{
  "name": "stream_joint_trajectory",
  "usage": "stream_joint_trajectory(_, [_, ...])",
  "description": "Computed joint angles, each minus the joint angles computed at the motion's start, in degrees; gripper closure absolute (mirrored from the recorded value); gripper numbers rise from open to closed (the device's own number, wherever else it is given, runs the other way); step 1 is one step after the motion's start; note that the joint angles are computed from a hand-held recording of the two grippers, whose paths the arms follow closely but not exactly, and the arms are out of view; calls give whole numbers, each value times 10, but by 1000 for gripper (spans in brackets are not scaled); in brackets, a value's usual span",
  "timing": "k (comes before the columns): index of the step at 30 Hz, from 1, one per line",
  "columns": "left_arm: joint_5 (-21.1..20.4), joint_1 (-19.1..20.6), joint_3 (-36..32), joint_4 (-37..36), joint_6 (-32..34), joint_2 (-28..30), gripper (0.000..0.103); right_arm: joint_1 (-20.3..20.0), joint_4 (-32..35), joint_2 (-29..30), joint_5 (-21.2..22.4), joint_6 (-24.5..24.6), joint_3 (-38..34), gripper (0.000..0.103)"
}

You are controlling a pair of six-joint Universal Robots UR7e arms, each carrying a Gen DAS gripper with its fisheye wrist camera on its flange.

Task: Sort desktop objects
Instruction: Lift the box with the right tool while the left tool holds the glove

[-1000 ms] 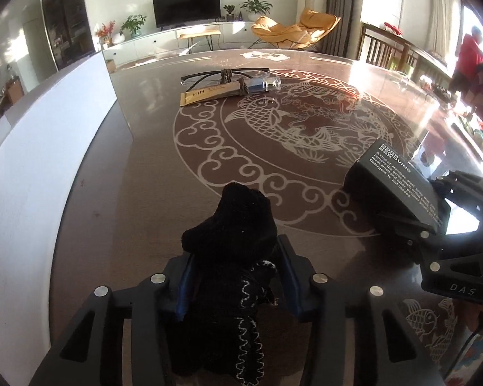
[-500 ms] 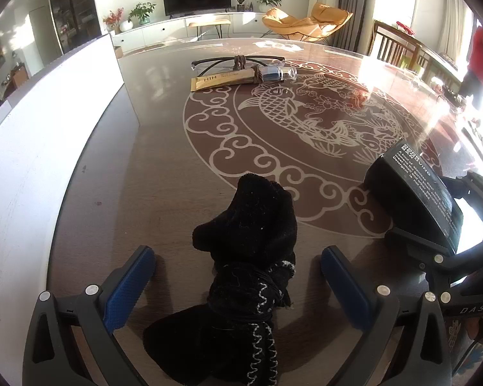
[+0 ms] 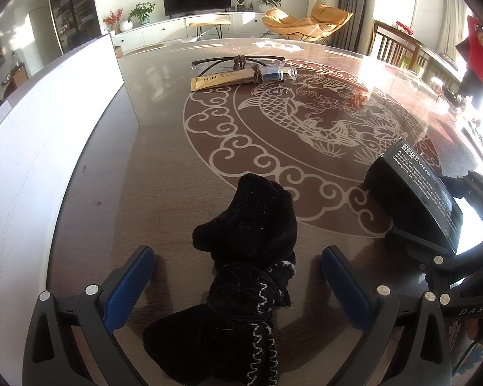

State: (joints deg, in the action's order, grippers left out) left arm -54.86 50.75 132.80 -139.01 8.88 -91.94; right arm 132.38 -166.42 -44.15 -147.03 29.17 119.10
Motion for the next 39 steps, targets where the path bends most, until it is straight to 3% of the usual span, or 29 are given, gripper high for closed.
stream_joint_trajectory(39, [0,1,0,-1,1,1,0,-2,-3,-2,0,-3,2,4])
